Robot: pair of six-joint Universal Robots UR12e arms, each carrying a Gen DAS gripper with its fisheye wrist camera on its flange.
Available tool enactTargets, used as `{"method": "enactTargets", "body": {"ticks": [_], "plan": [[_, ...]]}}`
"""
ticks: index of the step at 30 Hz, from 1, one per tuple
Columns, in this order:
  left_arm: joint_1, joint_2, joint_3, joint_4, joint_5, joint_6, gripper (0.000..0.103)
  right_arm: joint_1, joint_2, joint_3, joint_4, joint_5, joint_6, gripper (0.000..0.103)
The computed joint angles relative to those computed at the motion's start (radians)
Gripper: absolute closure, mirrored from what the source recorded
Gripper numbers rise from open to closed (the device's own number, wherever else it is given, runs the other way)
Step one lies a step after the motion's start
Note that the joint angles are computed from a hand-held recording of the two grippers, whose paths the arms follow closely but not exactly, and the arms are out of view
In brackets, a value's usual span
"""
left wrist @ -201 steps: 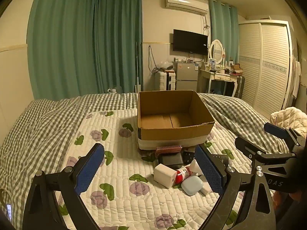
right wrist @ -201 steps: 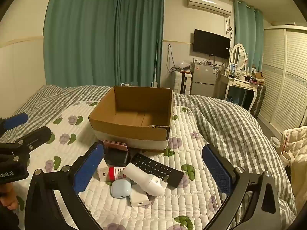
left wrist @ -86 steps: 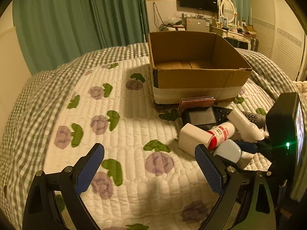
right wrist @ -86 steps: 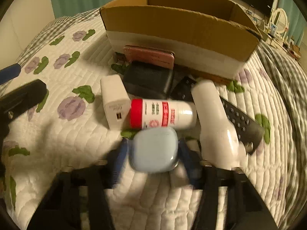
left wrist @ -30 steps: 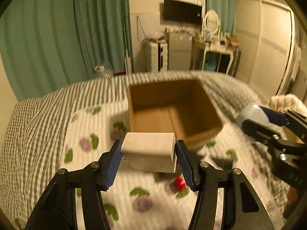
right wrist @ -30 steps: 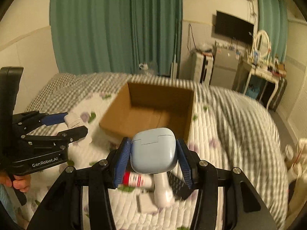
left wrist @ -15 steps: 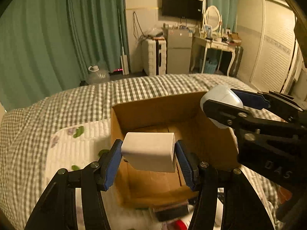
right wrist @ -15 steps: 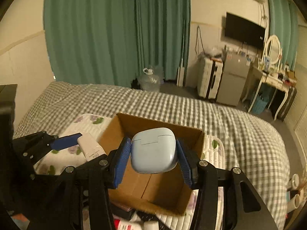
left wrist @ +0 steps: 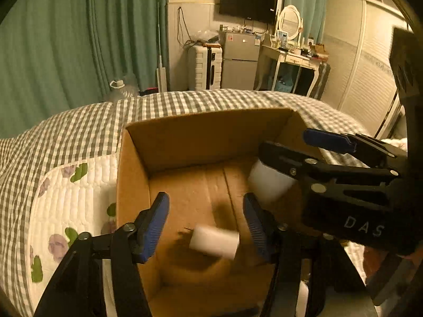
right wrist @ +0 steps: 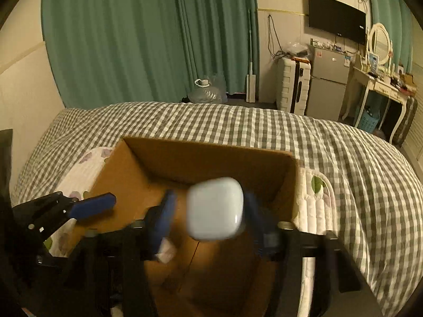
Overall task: Organize rigid objects
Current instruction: 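Carry both held items over the cardboard box and open both tools to drop them, then grasp the white cylindrical bottle with the right tool while the left tool grasps the small white USB charger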
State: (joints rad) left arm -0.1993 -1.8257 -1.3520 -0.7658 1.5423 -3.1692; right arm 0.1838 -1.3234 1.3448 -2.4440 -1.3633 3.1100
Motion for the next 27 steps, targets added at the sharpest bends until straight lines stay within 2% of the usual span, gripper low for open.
{"method": "enactTargets", "body": {"ticks": [1, 4, 6, 8, 11, 15, 21, 24, 27], "plan": [[-0.003, 0.007, 0.000, -0.007, 0.012, -0.002, 0.029, -0.001, -0.008, 0.003, -0.003, -0.008, -0.002, 0.031], [-0.015, 0.037, -0.010, -0.014, 0.069, 0.009, 0.029, -0.001, -0.043, 0.009, 0.003, -0.051, -0.032, 0.031], [-0.018, 0.066, -0.018, -0.030, 0.093, -0.005, 0.028, 0.005, -0.076, 0.013, 0.008, -0.115, -0.070, 0.031], [-0.019, 0.098, -0.030, -0.040, 0.104, -0.029, 0.020, 0.007, -0.106, 0.020, 0.016, -0.142, -0.094, 0.031], [-0.033, 0.155, -0.060, -0.023, 0.150, -0.056, 0.018, 0.009, -0.166, 0.044, 0.043, -0.169, -0.119, 0.024], [-0.058, 0.229, -0.112, -0.015, 0.246, -0.093, 0.016, 0.002, -0.254, 0.089, 0.131, -0.132, -0.142, 0.023], [-0.082, 0.304, -0.193, -0.021, 0.333, -0.180, 0.015, 0.011, -0.347, 0.193, 0.214, -0.123, -0.212, 0.023], [-0.102, 0.318, -0.230, -0.035, 0.383, -0.226, 0.015, 0.006, -0.370, 0.248, 0.246, -0.084, -0.213, 0.023], [-0.122, 0.325, -0.273, -0.040, 0.437, -0.269, 0.015, 0.004, -0.362, 0.288, 0.264, -0.069, -0.229, 0.023]]}}
